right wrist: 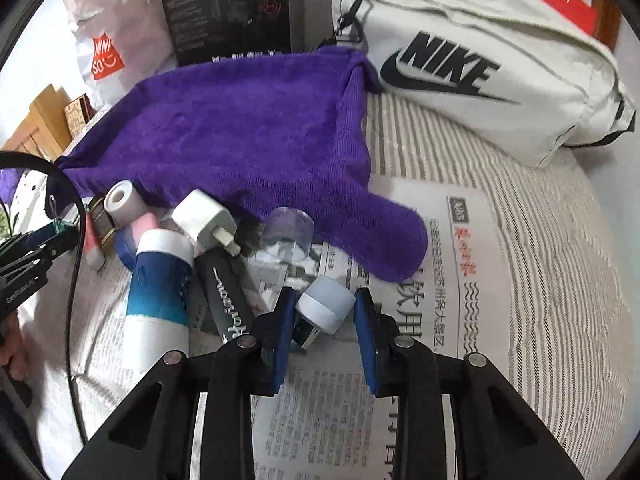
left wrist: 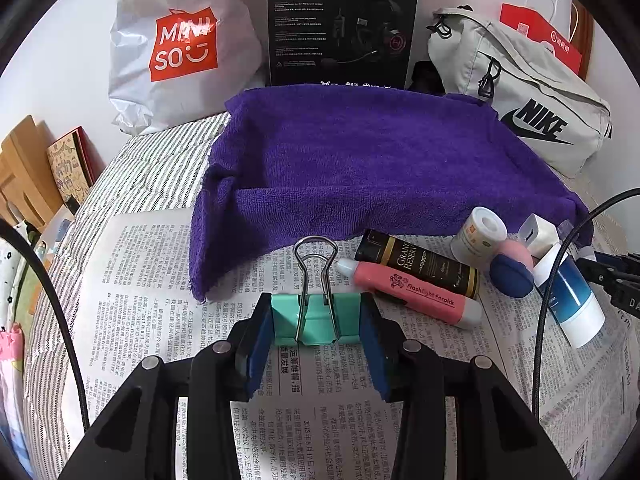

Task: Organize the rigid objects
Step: 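Grasp the green binder clip with the left tool while the right tool grasps the white USB light, then release the clip on the purple towel with the left tool while the right tool releases the USB light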

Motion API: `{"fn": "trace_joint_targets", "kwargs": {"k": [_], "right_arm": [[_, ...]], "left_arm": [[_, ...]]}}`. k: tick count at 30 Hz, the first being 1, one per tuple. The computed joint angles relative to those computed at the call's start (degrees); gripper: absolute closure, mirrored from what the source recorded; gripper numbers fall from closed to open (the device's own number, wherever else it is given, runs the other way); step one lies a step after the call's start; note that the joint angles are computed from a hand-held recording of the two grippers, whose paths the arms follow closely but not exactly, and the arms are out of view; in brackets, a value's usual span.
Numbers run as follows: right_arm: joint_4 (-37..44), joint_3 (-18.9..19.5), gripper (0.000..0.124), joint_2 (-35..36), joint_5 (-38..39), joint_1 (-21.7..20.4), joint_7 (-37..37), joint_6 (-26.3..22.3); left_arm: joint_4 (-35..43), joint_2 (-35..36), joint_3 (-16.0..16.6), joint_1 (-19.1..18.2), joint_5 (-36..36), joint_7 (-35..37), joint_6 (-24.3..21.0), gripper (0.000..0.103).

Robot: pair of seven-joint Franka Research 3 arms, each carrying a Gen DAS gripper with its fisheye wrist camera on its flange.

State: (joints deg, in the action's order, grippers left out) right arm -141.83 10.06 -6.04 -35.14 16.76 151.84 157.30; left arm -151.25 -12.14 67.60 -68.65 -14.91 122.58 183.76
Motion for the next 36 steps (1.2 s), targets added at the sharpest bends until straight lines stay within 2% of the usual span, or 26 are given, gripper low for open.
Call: {"fn": "trace_joint_targets", "kwargs": {"k": [5, 10, 15, 18, 24, 27, 30, 36], "right_arm": [[-0.7, 0.0, 0.094, -0.1, -2.9, -0.5, 2.1, 1.5], [-1.8, -0.1, 0.094, -1.5, -0.4, -0.5, 1.0, 1.5], [-3.0, 1.1, 0.094, -4.0, 1.5, -1.4, 0.4, 0.2], [-3.7, 1.3, 0.094, -5.0, 3.4, -1.8, -0.6, 1.4], [-3.3, 3.0, 0.094, -6.3, 3.7, -3.3, -1.4, 1.5], [-2.6, 3.4, 0.094, -7.0, 3.9, -3.8, -2.1, 1.3], [-1.7, 3.8, 0.094, -7.4, 3.3, -4.7, -2.5, 1.8], [1.0, 4.2, 0.094, -6.9, 1.1, -6.2, -2.7, 2.2]], "left_arm": [[-0.1, 0.0, -0.1, 0.1, 0.1, -0.2, 0.1, 0.063], [-0.3, -0.3, -1.2, 1.2, 0.3, -0.3, -0.2, 0.064], [-0.8, 0.3, -10.7, 10.6, 0.0, 0.3, -2.1, 0.064], [-0.7, -0.8, -14.4, 15.0, -0.8, 0.7, -5.2, 0.064], [-1.0, -3.9, -22.5, 24.8, -0.9, 1.4, -8.0, 0.064], [-0.7, -5.8, -25.0, 28.1, -1.8, 2.4, -9.5, 0.064], [0.5, -7.6, -24.9, 28.4, -4.3, 5.0, -11.7, 0.064], [4.0, -6.5, -28.8, 31.7, -7.0, 7.7, -14.1, 0.064]]}}
